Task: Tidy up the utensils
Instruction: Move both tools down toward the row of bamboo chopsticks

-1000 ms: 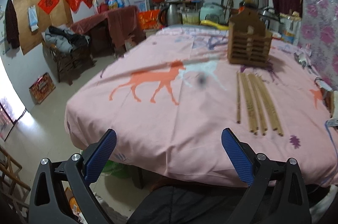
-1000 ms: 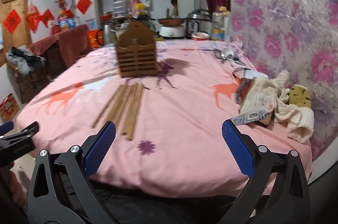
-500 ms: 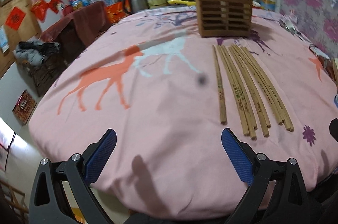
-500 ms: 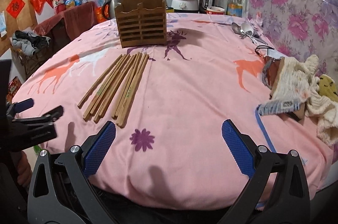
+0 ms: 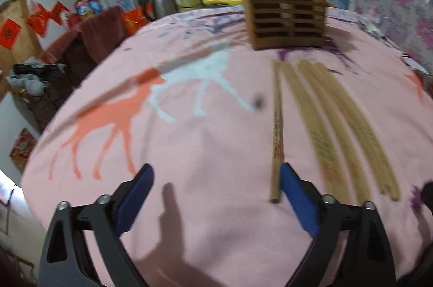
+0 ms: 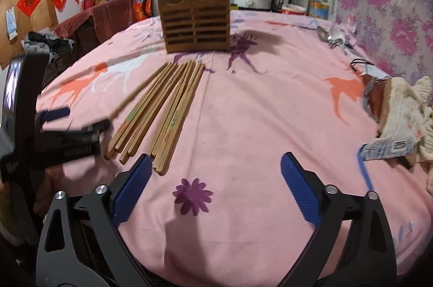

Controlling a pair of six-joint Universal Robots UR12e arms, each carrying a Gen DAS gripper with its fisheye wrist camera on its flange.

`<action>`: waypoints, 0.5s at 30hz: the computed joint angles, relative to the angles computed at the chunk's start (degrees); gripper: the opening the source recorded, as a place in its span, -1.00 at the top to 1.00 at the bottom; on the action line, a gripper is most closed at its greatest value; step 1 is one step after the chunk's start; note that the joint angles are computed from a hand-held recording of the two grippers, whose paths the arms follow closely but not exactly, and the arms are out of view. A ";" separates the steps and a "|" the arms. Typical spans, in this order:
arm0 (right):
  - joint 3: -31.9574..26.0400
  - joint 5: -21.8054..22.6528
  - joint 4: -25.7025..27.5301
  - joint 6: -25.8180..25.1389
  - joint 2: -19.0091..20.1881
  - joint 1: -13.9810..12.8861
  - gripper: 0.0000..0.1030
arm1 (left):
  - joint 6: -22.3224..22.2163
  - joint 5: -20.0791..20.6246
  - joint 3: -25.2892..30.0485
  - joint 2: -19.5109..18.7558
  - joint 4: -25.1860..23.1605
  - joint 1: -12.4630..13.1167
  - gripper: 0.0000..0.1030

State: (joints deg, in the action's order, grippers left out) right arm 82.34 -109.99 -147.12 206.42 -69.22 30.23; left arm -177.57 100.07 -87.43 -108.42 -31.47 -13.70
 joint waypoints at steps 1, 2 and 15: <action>-0.13 0.96 0.24 -0.78 0.24 -0.03 -0.58 | -0.83 -0.02 0.04 0.01 -0.22 0.25 -0.73; -0.12 1.83 0.20 -1.25 0.36 -0.04 -0.54 | -2.25 -0.15 0.12 -0.01 -0.60 0.62 -0.74; 1.83 1.82 -0.29 4.02 -0.66 -2.69 -0.16 | -5.27 -0.31 -0.50 0.10 0.27 0.99 -0.89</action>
